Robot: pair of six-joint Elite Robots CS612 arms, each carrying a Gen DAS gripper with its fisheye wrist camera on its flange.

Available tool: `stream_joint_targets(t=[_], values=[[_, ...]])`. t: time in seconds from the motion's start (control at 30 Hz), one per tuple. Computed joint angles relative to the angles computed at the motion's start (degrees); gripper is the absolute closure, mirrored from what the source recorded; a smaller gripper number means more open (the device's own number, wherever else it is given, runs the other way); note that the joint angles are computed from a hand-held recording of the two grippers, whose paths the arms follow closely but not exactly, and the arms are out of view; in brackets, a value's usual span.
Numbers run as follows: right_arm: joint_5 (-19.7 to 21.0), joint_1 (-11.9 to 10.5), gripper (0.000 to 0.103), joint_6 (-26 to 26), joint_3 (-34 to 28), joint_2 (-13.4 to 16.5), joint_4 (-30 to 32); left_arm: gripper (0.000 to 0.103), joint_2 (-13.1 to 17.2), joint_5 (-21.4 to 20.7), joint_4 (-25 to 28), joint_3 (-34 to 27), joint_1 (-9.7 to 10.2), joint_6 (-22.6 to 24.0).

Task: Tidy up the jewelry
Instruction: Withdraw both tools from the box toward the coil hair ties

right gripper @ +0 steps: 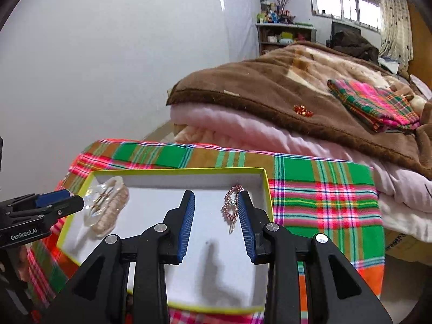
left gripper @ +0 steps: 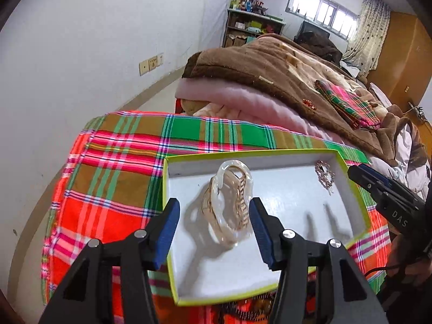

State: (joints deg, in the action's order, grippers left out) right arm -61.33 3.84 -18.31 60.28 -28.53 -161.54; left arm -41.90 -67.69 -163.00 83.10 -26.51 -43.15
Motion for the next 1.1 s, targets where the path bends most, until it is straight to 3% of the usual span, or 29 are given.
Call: stream_joint_targets(t=[0.1,0.2,0.5,0.7,0.8,0.97,1.1], values=[[1.0,-0.4,0.068,0.4,2.9,-1.4,-2.4,0.047,-0.9,1.8,-1.2,1.7,-0.81,0.1],[2.5,-0.9,0.057,1.3,5.8,-2.8,-5.2,0.047,-1.8,3.3,-3.0,3.6,-1.53,-0.3],[3.8,-1.9,0.057,0.5,13.6,-6.3,-10.8,0.046,-3.9,6.2,-4.1,7.6,-3.19,-0.8],[4.3,-2.7,0.056,-0.5,17.1,-7.6,-11.9,0.046,-4.6,4.1,-6.7,10.3,-3.8,-0.6],[4.2,-3.2,0.056,-0.9,18.8,-8.2,-12.8,0.046,-4.7,3.3,-6.9,11.4,-3.97,-2.6],[3.5,-3.9,0.056,-2.3,20.9,-8.8,-12.0,0.039,-5.1,-1.4,-11.3,14.0,-3.73,-4.5],[1.2,-4.1,0.056,-2.9,21.4,-8.8,-9.3,0.039,-5.7,-0.3,-8.9,14.9,-4.08,-7.4]])
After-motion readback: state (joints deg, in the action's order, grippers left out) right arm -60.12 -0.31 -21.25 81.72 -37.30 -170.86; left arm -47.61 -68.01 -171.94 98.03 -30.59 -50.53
